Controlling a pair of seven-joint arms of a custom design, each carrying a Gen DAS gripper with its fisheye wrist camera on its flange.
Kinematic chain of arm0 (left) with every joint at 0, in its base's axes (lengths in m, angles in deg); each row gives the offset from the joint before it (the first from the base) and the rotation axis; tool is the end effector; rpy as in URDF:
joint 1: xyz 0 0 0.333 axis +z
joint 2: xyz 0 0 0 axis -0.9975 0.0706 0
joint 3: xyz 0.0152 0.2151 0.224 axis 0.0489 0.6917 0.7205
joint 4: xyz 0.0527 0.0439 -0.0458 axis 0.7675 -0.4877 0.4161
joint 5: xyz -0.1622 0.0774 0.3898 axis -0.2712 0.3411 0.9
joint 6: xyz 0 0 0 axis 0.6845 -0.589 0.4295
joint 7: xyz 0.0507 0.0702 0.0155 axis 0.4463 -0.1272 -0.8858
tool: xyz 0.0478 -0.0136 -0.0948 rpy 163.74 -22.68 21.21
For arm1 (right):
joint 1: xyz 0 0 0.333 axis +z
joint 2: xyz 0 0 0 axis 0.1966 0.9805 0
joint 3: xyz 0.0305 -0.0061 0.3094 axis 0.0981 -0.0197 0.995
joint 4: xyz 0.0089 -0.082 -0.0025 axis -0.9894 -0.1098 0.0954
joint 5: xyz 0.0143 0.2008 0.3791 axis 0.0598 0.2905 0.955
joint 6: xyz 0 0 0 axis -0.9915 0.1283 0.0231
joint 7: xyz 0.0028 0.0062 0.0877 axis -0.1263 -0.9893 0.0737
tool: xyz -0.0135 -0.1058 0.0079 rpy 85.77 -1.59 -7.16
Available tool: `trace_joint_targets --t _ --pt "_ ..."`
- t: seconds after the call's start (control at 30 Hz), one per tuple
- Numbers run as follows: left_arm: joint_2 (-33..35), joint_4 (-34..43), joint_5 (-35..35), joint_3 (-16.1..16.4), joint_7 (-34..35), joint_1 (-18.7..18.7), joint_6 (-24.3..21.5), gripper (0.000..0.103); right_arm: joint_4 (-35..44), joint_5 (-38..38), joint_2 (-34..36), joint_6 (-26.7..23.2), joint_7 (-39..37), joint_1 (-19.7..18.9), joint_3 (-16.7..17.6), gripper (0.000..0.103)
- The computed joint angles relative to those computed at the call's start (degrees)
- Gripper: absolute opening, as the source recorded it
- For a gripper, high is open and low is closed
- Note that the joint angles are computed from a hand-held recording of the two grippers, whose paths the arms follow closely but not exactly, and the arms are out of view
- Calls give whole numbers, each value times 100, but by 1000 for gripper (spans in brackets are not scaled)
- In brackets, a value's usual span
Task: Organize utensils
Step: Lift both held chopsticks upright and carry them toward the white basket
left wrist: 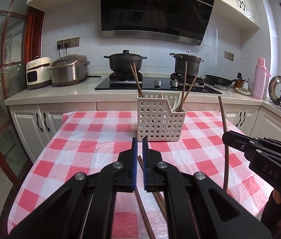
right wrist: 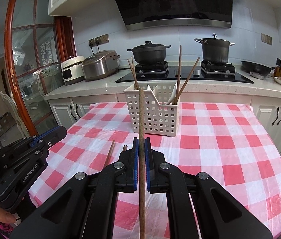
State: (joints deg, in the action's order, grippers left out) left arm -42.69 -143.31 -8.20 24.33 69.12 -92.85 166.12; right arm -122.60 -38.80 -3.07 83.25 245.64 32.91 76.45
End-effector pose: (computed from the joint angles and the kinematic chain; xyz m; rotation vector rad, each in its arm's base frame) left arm 0.6092 -0.1873 0.5740 -1.3243 1.7632 -1.2050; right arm 0.5763 0.3167 0.5831 -1.5147 1.5374 -0.7723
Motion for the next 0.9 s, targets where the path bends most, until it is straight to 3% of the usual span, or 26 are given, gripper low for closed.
trace_joint_targets --t 0.13,0.27,0.33,0.37,0.63,0.83,0.9 --pt "8 50 -660 -70 589 28 -143 3 1 14 3 -1 -19 4 4 6" --pt "255 434 -753 40 328 127 -1025 5 -6 61 4 4 -46 15 9 6" --pt "464 657 -407 123 -144 165 -1397 25 -19 104 14 25 -57 11 3 6" --pt "568 763 -276 134 -319 192 -1553 29 -31 128 21 50 -63 5 -4 6" --pt "1770 1996 1364 237 -1552 83 -2375 33 -99 459 128 237 -233 -22 -105 6" --pt "2651 3133 1967 166 -1878 -8 -3303 33 -87 588 178 391 -331 -24 -190 6" --pt "2760 3298 2376 306 -2016 -175 -3376 30 -91 592 183 443 -310 -22 -215 6"
